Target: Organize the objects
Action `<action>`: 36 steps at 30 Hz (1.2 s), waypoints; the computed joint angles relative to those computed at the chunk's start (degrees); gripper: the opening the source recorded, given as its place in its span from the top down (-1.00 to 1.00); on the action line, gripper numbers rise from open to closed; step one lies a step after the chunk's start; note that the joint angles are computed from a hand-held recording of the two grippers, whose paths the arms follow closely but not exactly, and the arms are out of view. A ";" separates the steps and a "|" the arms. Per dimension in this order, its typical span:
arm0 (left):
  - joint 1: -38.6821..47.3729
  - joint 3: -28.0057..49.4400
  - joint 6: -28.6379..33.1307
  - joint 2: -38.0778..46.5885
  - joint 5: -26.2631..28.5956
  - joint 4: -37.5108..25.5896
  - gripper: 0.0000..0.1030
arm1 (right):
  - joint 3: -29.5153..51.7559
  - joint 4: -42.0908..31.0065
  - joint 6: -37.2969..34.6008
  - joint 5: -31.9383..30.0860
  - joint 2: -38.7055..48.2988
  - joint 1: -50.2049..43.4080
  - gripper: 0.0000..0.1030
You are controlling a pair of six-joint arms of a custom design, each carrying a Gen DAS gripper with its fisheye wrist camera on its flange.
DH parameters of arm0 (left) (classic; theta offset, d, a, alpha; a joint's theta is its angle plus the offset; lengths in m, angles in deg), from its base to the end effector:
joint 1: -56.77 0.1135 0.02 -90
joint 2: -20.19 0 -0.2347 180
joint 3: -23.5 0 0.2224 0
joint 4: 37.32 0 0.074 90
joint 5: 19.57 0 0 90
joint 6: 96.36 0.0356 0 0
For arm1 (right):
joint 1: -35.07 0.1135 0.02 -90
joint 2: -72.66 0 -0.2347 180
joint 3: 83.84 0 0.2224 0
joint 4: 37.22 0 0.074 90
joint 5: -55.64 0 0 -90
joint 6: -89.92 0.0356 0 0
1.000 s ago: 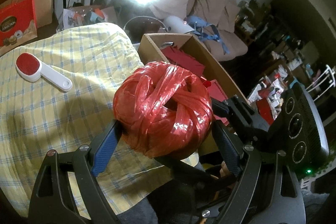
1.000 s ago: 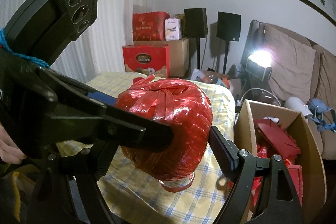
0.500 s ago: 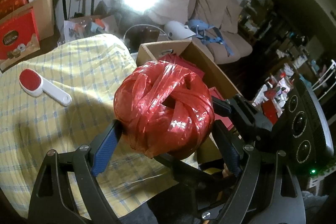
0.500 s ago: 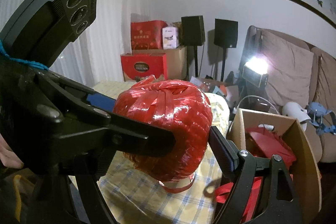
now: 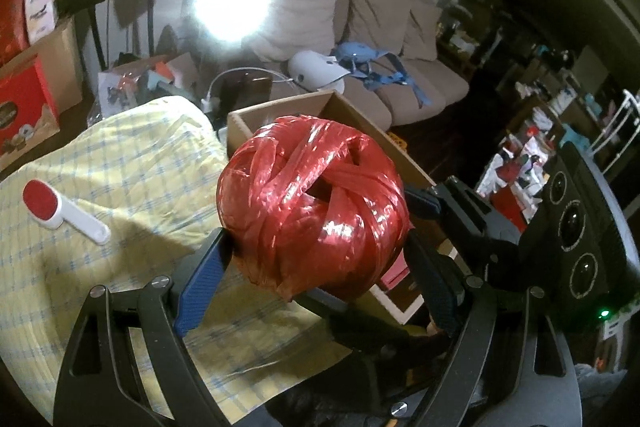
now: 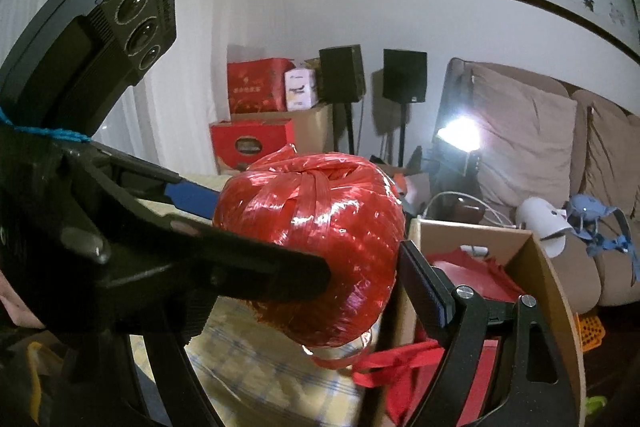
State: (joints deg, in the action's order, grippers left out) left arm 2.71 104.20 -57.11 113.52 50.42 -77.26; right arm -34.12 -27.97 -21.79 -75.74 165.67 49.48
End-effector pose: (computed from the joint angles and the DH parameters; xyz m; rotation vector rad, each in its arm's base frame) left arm 0.1953 -0.2487 0.2138 -0.0755 2.4509 -0.3936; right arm 0.2631 0.0919 0.1390 -1.0193 1.8086 0.6983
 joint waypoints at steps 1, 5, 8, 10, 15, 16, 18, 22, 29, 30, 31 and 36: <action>-0.25 1.45 0.32 1.37 -0.56 -0.57 -0.65 | 0.36 -0.19 -0.15 0.03 0.23 -0.24 -0.65; -0.24 4.71 0.63 4.60 -0.57 -1.34 -0.65 | 0.66 -0.70 -1.42 -0.12 0.40 -1.72 -0.65; 0.28 4.64 1.04 4.95 0.63 0.14 -0.65 | 2.20 -2.20 -1.99 -1.55 1.23 -3.16 -0.65; 0.33 5.47 1.20 5.51 0.66 0.22 -0.65 | 2.76 -2.54 -1.95 -2.30 1.70 -3.84 -0.65; 0.69 8.65 2.33 8.09 0.67 -0.78 -0.65 | 3.66 -2.47 -1.38 -2.13 2.54 -4.58 -0.65; 0.71 9.30 2.51 8.51 0.71 -1.12 -0.65 | 3.84 -2.41 -1.14 -1.91 2.70 -4.69 -0.65; 0.81 10.78 2.91 9.34 0.87 -1.70 -0.65 | 4.04 -2.38 -0.84 -1.86 2.63 -5.08 -0.65; 0.67 11.95 3.58 9.56 1.07 -1.43 -0.65 | 4.57 -2.54 -0.47 -3.07 2.56 -6.47 -0.65; 1.21 15.97 4.07 12.62 1.61 -1.91 -0.65 | 4.99 -1.83 -0.09 -3.22 3.24 -8.05 -0.65; 1.16 16.72 4.25 13.16 1.51 -2.20 -0.65 | 5.44 -2.14 0.02 -3.43 3.55 -8.34 -0.65; 1.19 17.31 4.37 13.52 1.55 -2.32 -0.65 | 5.89 -2.51 0.07 -3.73 3.80 -8.68 -0.65; 1.27 19.09 5.21 14.39 1.55 -2.10 -0.65 | 6.38 -2.46 0.62 -4.56 3.65 -10.07 -0.65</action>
